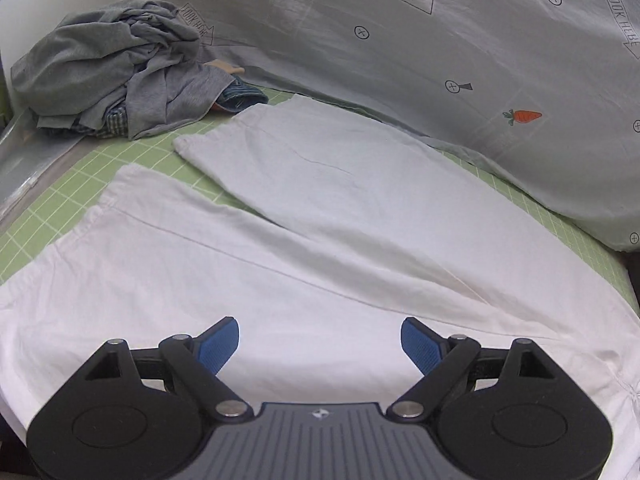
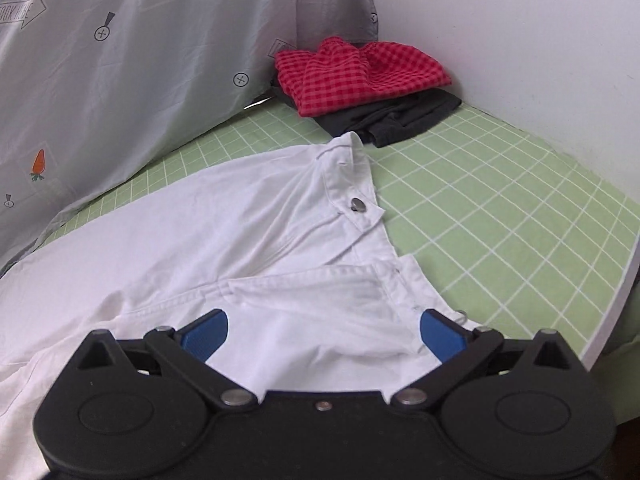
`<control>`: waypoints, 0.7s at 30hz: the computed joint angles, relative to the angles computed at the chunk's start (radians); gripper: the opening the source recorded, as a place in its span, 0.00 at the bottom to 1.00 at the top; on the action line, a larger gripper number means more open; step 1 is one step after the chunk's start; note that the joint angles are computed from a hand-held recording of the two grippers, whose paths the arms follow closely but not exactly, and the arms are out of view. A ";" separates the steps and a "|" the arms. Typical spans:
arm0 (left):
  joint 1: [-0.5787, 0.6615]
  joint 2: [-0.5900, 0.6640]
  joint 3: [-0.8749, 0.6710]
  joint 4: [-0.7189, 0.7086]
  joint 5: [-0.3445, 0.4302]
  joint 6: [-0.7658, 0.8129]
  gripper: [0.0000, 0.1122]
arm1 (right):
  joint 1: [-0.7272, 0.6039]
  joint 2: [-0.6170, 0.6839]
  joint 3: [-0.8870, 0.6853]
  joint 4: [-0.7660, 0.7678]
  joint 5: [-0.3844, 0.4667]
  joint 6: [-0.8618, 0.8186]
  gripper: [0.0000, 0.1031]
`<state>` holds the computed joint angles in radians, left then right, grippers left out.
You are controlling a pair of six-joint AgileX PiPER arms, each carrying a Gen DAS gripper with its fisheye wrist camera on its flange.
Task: Fold clothes
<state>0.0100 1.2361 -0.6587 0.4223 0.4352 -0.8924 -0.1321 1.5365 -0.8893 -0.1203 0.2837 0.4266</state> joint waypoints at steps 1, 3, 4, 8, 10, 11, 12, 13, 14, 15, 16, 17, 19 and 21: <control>-0.014 -0.023 0.017 0.013 0.012 -0.028 0.79 | -0.019 -0.011 0.020 0.035 -0.002 -0.036 1.00; -0.049 -0.071 0.047 0.045 0.047 -0.083 0.79 | -0.060 -0.036 0.065 0.120 -0.008 -0.127 1.00; -0.069 -0.092 0.059 0.062 0.067 -0.109 0.79 | -0.079 -0.046 0.088 0.162 -0.010 -0.172 1.00; -0.147 -0.162 0.096 0.101 0.143 -0.197 0.79 | -0.155 -0.080 0.172 0.323 -0.020 -0.352 1.00; -0.194 -0.194 0.109 0.121 0.186 -0.246 0.79 | -0.188 -0.082 0.201 0.393 -0.028 -0.428 1.00; -0.217 -0.205 0.113 0.133 0.206 -0.267 0.79 | -0.202 -0.078 0.210 0.420 -0.031 -0.463 1.00; -0.248 -0.217 0.115 0.151 0.234 -0.295 0.79 | -0.207 -0.075 0.216 0.408 -0.035 -0.462 1.00; -0.281 -0.226 0.117 0.171 0.261 -0.327 0.79 | -0.201 -0.075 0.223 0.358 -0.046 -0.429 1.00; -0.311 -0.235 0.119 0.186 0.284 -0.354 0.79 | -0.190 -0.077 0.228 0.299 -0.058 -0.397 1.00; -0.334 -0.243 0.123 0.198 0.302 -0.378 0.79 | -0.178 -0.078 0.233 0.227 -0.069 -0.352 1.00; -0.358 -0.250 0.126 0.209 0.320 -0.402 0.79 | -0.164 -0.079 0.237 0.139 -0.079 -0.290 1.00; -0.382 -0.258 0.130 0.220 0.339 -0.425 0.79 | -0.156 -0.071 0.232 0.091 -0.084 -0.259 1.00; -0.426 -0.270 0.137 0.237 0.379 -0.480 0.79 | -0.160 -0.052 0.218 0.114 -0.076 -0.284 1.00; -0.457 -0.280 0.141 0.248 0.406 -0.526 0.79 | -0.185 -0.035 0.207 0.251 -0.060 -0.403 1.00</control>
<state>-0.4468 0.9561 -0.5174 0.6701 0.8407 -1.4182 -0.3170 1.5019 -0.6825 0.1306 0.2237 0.0238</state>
